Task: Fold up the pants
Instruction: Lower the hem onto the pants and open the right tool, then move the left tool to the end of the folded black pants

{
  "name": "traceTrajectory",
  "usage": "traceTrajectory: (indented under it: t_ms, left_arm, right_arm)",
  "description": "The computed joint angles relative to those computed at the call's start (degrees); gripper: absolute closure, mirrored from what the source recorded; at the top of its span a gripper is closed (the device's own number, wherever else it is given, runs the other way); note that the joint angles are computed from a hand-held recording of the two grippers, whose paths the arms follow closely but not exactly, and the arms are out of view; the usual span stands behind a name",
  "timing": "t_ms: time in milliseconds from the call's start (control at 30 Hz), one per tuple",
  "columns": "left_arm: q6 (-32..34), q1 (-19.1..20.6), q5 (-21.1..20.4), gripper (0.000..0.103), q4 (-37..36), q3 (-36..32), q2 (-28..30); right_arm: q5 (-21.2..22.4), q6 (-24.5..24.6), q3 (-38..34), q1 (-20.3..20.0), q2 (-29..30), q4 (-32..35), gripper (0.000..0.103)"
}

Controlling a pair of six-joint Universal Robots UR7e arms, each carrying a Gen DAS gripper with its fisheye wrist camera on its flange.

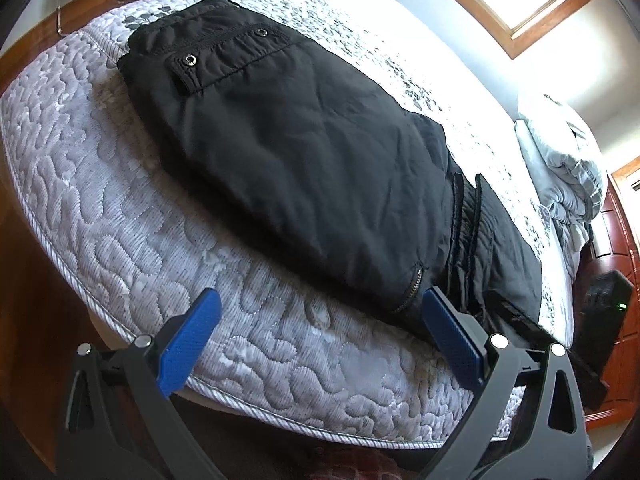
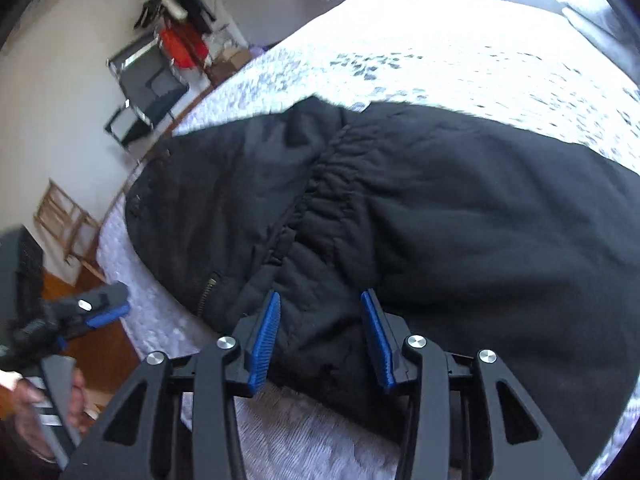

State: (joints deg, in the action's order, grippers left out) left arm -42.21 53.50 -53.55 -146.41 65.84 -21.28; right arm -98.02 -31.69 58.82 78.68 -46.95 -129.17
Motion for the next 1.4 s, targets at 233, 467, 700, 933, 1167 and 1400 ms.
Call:
traceTrajectory:
  t_ms: [233,467,700,933,1167,1400]
  left_arm:
    - [-1.27,0.29,-0.34,0.003,0.46,-0.63,0.46]
    - [0.31,0.58,-1.24,0.003,0.47,-2.46,1.37]
    - [-2.02,3.28,2.85,0.003,-3.78,0.12,-2.30]
    - [-7.44,9.84,-3.39,0.003,-17.18,3.15,-5.86]
    - [-13.16,13.85,-10.09,0.003,-22.16,2.72,-5.65]
    - [-13.16,14.30,-15.02,0.003,-25.29,1.86,-3.97]
  right_arm:
    - [-1.38,1.91,2.04,-2.25,-2.37,-0.93,0.061]
    - [-1.27,-1.54,3.55,-2.28,-2.56,-3.29,0.057]
    - [5.43,2.78,4.97,-5.21,-8.19,-4.42,0.056]
    - [4.41,4.98,4.86,-7.83,-11.05,-8.79,0.051]
    - [3.48,8.69,4.37,-9.44,-11.54,-10.41,0.051]
    - [2.92,7.90,3.70,-9.39,-10.96,-9.71,0.051]
